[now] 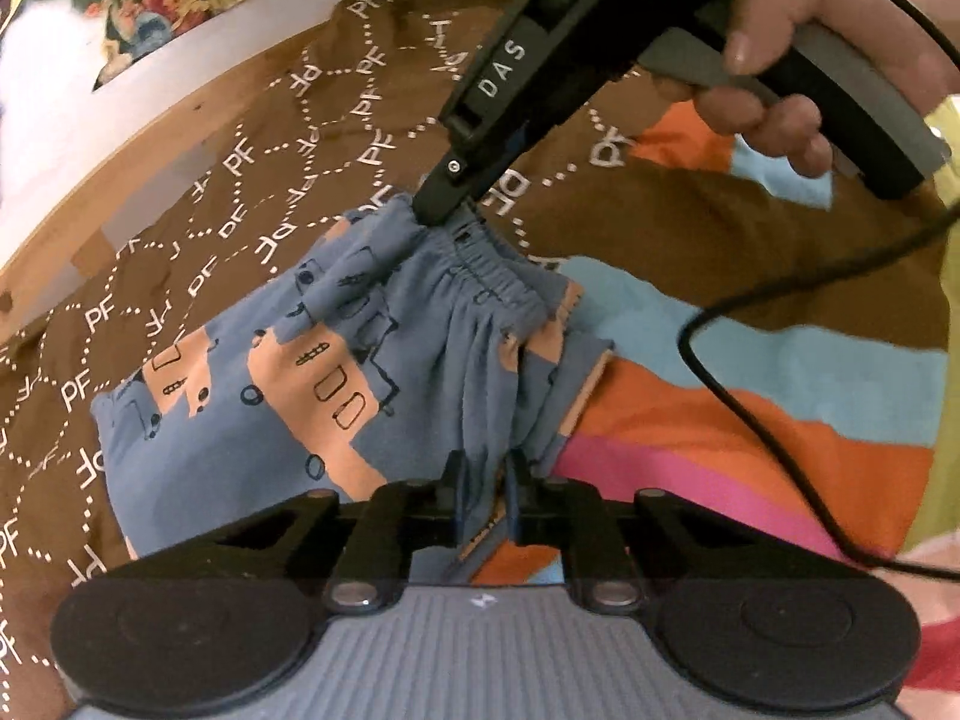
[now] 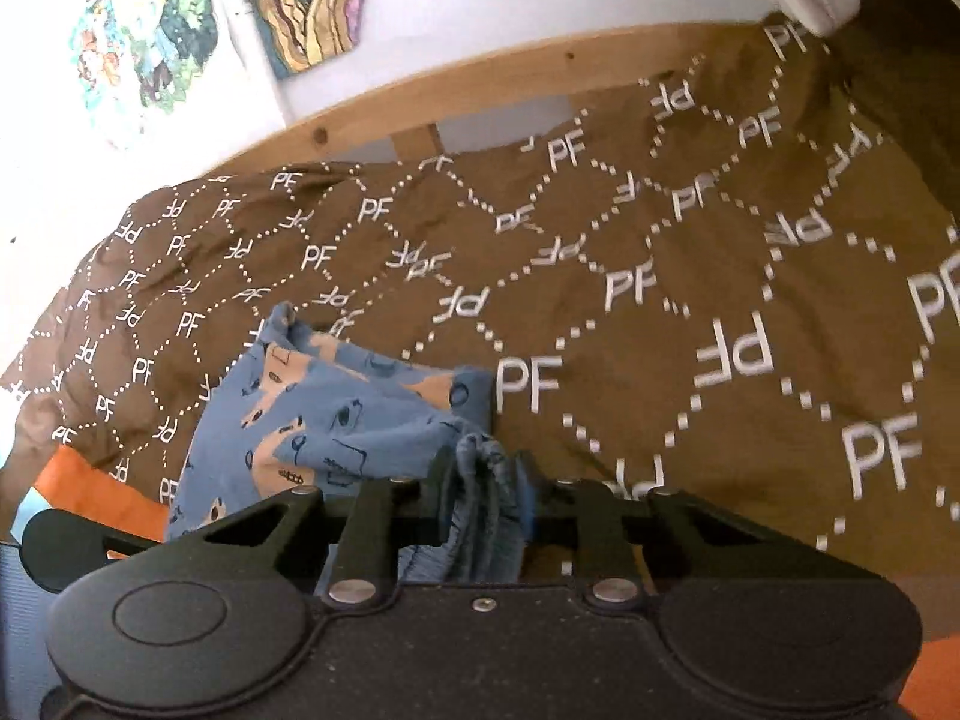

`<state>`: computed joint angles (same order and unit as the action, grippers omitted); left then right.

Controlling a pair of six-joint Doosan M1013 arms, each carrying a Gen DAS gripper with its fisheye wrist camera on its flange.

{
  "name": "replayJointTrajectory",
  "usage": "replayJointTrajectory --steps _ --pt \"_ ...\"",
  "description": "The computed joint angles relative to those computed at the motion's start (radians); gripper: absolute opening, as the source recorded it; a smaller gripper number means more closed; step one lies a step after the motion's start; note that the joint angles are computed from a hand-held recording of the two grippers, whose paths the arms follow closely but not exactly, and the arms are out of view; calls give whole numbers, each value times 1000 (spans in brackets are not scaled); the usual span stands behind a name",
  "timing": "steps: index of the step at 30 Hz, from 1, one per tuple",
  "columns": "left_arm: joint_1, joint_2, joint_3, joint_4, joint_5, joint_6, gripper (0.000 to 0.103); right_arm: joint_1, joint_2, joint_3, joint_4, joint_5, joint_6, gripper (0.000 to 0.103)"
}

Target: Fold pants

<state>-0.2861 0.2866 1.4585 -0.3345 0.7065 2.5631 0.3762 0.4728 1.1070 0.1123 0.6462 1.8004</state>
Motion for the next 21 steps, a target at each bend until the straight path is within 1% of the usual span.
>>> replayJointTrajectory --steps 1,2,4,7,9,11,12,14,16,17,18,19,20,21 --pt "1 -1 1 1 4 0 14 3 -2 2 -32 8 37 39" --pt "3 1 -5 -1 14 -1 14 8 -6 5 -75 14 75 52" --pt "13 2 -15 -28 44 2 14 11 -21 24 -100 -2 80 55" --pt "33 12 -44 -77 107 -13 14 23 -42 48 -158 -29 96 63" --pt "50 13 -58 -113 156 -45 15 33 -50 56 -181 -40 81 76" --pt "65 7 -59 -140 174 -85 16 47 -51 58 -210 -37 56 81" --pt "72 0 -53 -152 165 -98 22 55 -49 56 -230 -29 47 81" --pt "84 -18 -34 -164 123 -137 31 73 -37 43 -291 10 61 82" --pt "93 -34 -17 -147 73 -197 35 85 -26 32 -315 45 49 82" --pt "94 -40 -9 -114 40 -245 41 94 -19 28 -357 65 63 82" --pt "94 -46 -3 -66 8 -307 43 103 -14 24 -405 88 85 83" --pt "95 -49 2 -14 -18 -370 43 111 -9 20 -447 108 102 83" --pt "93 -46 1 54 -31 -436 43 114 -8 24 -474 112 113 87" --pt "87 -39 -8 136 -24 -507 43 118 -10 30 -497 112 131 90"
